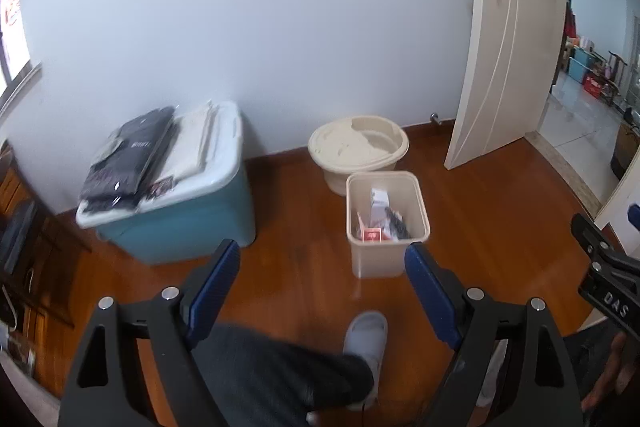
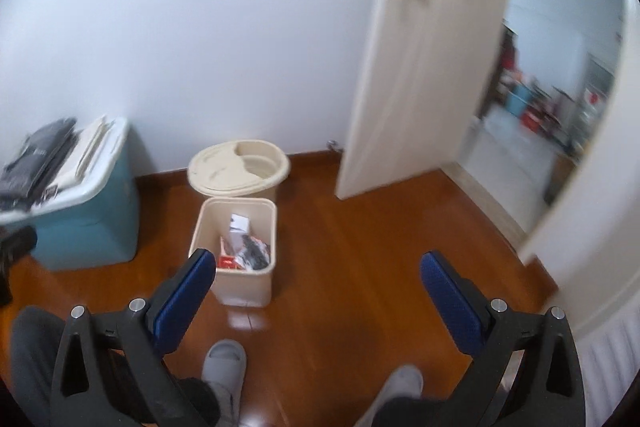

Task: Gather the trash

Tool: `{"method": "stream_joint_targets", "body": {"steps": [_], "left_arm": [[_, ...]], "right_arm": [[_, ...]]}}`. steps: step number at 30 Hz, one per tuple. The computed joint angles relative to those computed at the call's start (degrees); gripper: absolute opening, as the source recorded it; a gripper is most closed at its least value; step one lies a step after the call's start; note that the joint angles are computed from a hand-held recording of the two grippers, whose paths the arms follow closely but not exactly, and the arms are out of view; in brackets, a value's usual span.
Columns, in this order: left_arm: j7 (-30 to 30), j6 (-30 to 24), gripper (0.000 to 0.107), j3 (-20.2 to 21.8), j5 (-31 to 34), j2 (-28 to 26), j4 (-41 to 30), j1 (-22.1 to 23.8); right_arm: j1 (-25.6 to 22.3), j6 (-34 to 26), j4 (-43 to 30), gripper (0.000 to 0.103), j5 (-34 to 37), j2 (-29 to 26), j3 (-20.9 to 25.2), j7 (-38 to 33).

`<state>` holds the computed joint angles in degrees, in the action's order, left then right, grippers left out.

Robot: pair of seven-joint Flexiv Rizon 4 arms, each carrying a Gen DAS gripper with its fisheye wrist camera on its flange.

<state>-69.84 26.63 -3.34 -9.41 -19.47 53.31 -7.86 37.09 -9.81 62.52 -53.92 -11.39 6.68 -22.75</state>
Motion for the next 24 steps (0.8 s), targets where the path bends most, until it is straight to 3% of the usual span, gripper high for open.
{"method": "stream_joint_targets", "body": {"steps": [8,14,24], "left_arm": [[-3.21,1.42,0.085,1.08,1.08,5.95,6.45,0.17],[-3.98,2.28,0.085,1.27,1.83,8.58,9.51,0.51],[-5.18,3.06,0.085,1.05,1.91,9.95,11.0,1.24]], "right_arm": [[6.03,-7.5,-0.66,0.103,-3.37,2.11,3.17,8.45],[9.27,-12.4,-3.97,0.103,-1.98,1.1,3.64,8.84],[10.06,-14.99,-5.16,0.103,-1.17,0.96,2.95,10.59]]}}
